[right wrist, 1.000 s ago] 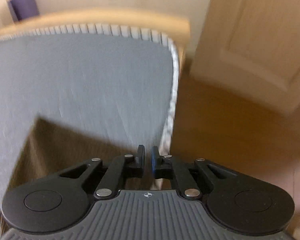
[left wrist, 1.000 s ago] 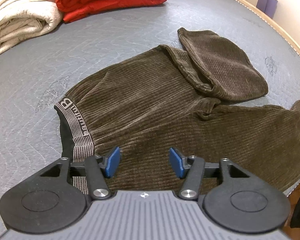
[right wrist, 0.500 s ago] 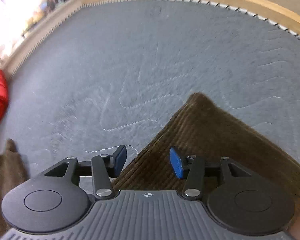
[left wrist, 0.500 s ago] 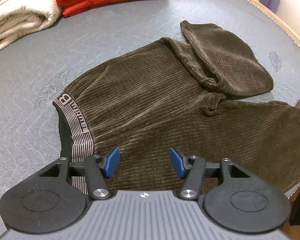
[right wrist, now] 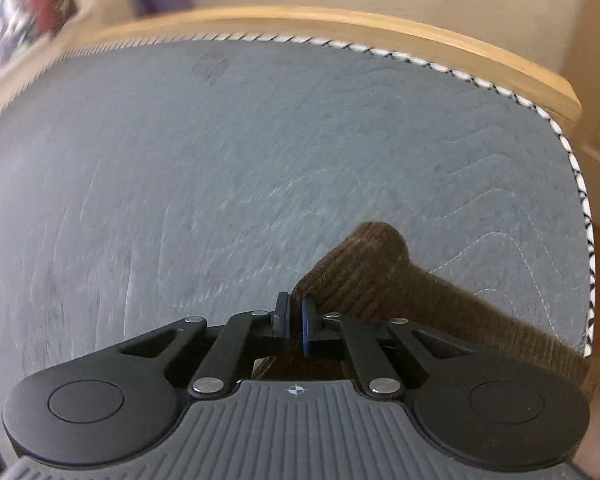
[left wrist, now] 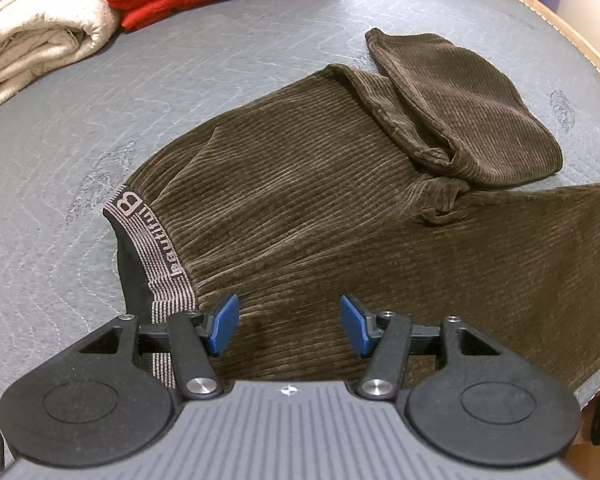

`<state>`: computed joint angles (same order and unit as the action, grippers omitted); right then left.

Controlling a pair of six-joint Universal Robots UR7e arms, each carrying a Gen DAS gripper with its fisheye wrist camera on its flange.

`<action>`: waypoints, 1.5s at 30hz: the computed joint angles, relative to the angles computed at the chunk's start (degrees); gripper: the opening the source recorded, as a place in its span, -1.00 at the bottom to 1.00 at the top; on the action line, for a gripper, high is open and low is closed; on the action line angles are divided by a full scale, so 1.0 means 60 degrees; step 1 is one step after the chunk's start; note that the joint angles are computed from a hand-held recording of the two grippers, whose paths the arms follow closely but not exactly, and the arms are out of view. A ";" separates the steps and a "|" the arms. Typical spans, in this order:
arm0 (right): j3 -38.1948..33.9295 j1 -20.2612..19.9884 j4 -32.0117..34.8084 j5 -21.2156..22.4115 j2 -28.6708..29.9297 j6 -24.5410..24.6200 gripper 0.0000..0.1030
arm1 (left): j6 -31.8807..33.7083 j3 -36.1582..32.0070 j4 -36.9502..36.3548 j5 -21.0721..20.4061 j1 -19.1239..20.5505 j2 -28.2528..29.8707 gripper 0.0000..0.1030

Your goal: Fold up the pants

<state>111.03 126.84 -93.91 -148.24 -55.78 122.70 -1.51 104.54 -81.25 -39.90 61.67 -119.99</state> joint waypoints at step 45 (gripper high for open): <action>0.0861 0.2220 0.3784 0.4132 -0.2421 0.3562 -0.63 | -0.0619 -0.0035 0.0868 -0.0044 -0.0723 -0.0555 0.28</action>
<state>116.20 140.16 -71.21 -123.45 -70.31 144.07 -5.22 104.34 -76.04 -40.17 57.33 -123.32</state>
